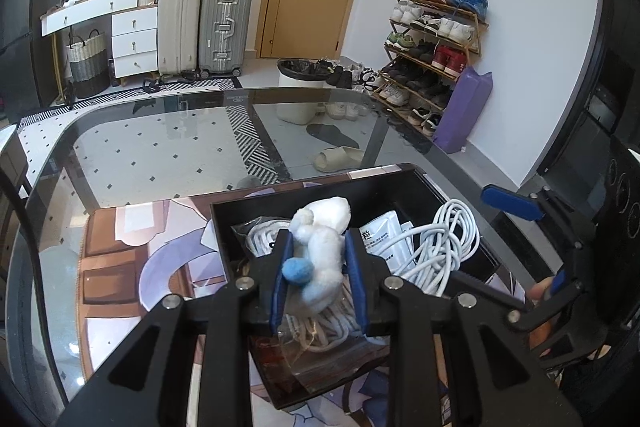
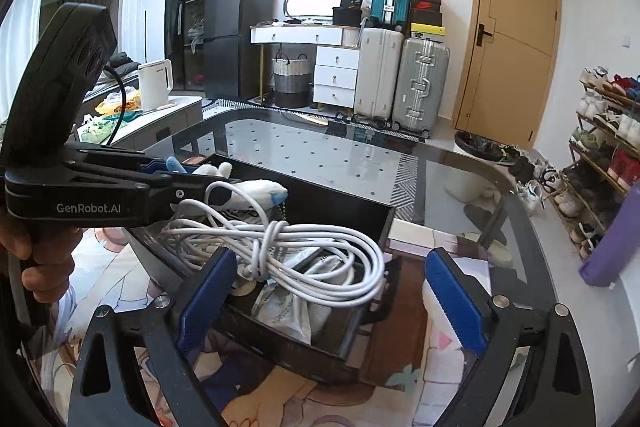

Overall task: Organize soft objects
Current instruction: 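Open both grippers to drop the plush toy and cable into the box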

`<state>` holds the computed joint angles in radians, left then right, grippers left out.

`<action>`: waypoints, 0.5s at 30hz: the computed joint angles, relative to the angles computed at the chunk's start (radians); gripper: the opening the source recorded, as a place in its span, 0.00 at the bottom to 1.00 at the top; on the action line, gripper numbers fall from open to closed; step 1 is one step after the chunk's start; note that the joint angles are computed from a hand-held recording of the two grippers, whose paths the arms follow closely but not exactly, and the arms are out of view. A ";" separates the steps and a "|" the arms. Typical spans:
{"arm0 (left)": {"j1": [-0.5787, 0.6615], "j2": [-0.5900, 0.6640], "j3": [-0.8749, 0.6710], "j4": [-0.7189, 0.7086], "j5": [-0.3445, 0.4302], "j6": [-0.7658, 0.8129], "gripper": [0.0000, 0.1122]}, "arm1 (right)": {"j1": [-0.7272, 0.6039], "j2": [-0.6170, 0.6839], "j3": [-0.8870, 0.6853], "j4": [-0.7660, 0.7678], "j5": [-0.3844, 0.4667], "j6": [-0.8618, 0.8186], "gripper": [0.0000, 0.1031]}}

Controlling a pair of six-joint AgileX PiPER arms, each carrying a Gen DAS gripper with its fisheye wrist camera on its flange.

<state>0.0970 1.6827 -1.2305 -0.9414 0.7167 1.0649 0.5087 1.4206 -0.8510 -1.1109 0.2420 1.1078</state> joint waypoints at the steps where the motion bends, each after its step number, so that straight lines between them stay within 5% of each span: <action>1: -0.001 -0.003 0.001 0.005 -0.004 -0.006 0.24 | -0.004 -0.007 0.006 0.003 0.001 -0.002 0.94; 8: 0.009 -0.059 0.056 0.018 -0.045 -0.016 0.46 | -0.057 -0.058 0.061 0.086 -0.041 -0.065 0.98; 13: 0.034 -0.128 0.130 -0.007 -0.068 0.032 0.52 | -0.069 -0.099 0.106 0.078 -0.075 -0.042 0.99; 15: 0.042 -0.157 0.166 -0.022 -0.088 0.056 0.67 | -0.068 -0.121 0.127 0.062 -0.080 -0.020 0.99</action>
